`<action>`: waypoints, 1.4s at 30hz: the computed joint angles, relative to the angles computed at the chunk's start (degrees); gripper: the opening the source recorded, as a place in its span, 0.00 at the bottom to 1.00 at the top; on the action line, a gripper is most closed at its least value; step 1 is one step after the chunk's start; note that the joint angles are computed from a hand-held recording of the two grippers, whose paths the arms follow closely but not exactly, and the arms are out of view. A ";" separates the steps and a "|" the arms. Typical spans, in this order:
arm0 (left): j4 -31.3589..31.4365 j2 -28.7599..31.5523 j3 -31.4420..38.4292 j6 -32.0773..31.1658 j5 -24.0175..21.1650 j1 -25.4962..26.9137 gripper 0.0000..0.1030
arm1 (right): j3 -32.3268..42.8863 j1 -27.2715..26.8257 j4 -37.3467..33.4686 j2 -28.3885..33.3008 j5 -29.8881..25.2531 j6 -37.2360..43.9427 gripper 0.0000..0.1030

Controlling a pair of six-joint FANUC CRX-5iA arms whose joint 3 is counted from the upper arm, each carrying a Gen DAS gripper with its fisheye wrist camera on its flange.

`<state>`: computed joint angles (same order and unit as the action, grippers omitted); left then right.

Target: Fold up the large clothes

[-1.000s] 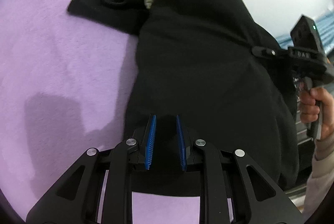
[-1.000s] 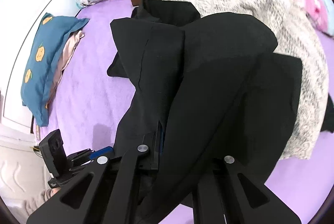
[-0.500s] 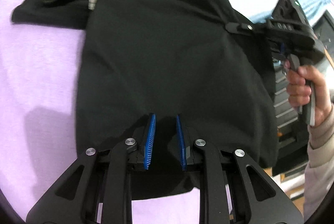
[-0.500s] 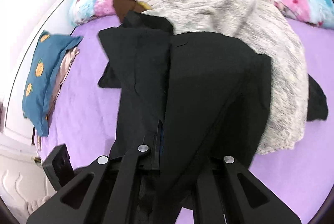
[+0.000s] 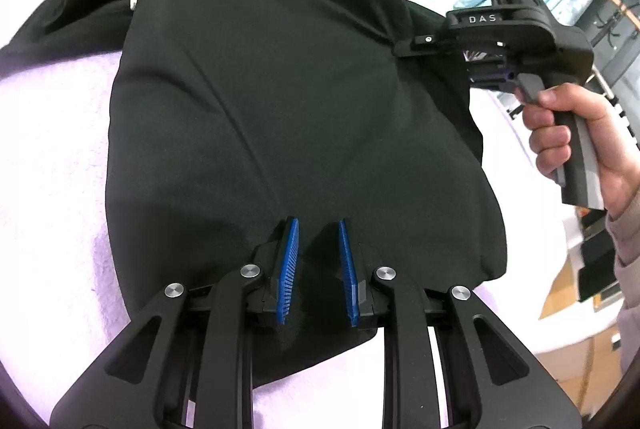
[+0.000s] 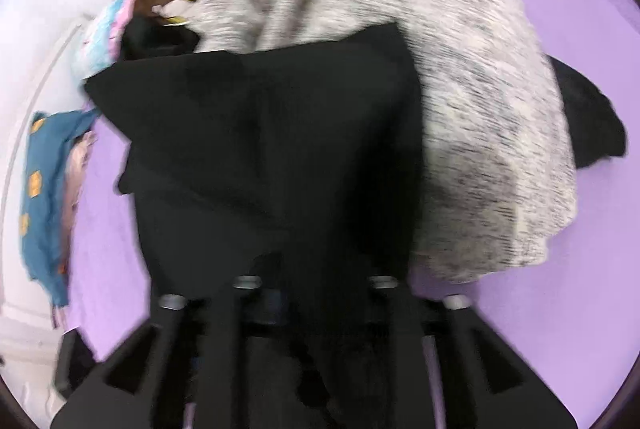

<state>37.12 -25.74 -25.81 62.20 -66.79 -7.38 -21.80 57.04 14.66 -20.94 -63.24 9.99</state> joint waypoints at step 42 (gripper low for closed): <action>10.87 -4.35 -3.54 5.87 -6.03 10.40 0.35 | 31.14 -1.95 7.64 25.19 -13.02 11.16 0.10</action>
<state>47.99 -30.09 -29.35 68.06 -72.82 3.02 9.34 55.08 22.30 4.25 -76.26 21.15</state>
